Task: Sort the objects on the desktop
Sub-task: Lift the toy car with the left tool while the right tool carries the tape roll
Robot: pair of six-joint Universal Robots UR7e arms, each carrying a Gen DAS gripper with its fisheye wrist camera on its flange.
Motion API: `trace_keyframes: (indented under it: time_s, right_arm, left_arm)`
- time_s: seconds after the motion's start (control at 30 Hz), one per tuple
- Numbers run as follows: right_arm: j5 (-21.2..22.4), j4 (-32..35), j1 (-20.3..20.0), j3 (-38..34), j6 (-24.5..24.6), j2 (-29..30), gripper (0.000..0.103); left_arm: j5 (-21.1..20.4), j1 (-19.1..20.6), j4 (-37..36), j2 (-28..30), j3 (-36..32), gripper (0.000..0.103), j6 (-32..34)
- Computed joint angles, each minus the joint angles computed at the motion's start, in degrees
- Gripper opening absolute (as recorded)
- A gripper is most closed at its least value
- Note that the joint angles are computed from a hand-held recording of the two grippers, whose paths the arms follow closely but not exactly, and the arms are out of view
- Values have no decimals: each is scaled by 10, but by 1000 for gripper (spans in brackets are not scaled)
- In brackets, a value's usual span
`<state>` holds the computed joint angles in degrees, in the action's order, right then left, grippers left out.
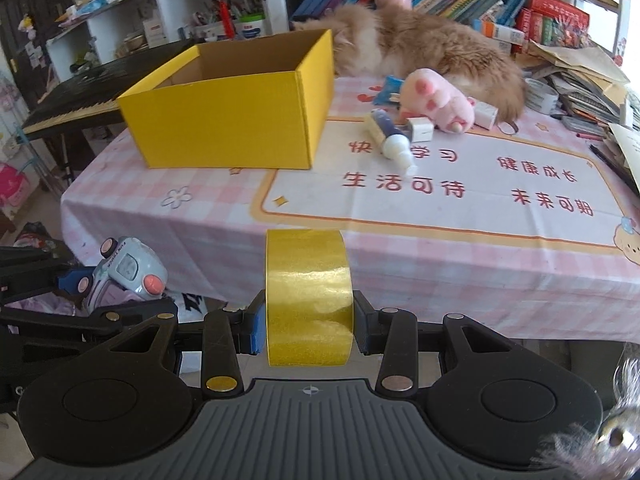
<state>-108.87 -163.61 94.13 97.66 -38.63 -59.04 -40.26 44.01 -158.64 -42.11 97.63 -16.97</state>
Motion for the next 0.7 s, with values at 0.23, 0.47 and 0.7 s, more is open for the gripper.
trace_keyframes:
  time_s: [0.23, 0.47, 0.7]
  right_arm:
    - [10, 5, 8, 10, -27, -4, 38]
    - [17, 15, 16, 14, -62, -4, 38]
    - [22, 9, 23, 21, -88, -5, 38]
  left_arm:
    - [21, -7, -23, -13, 25, 43, -24]
    - [31, -11, -41, -19, 38, 43, -30]
    - [35, -12, -57, -23, 48, 43, -29]
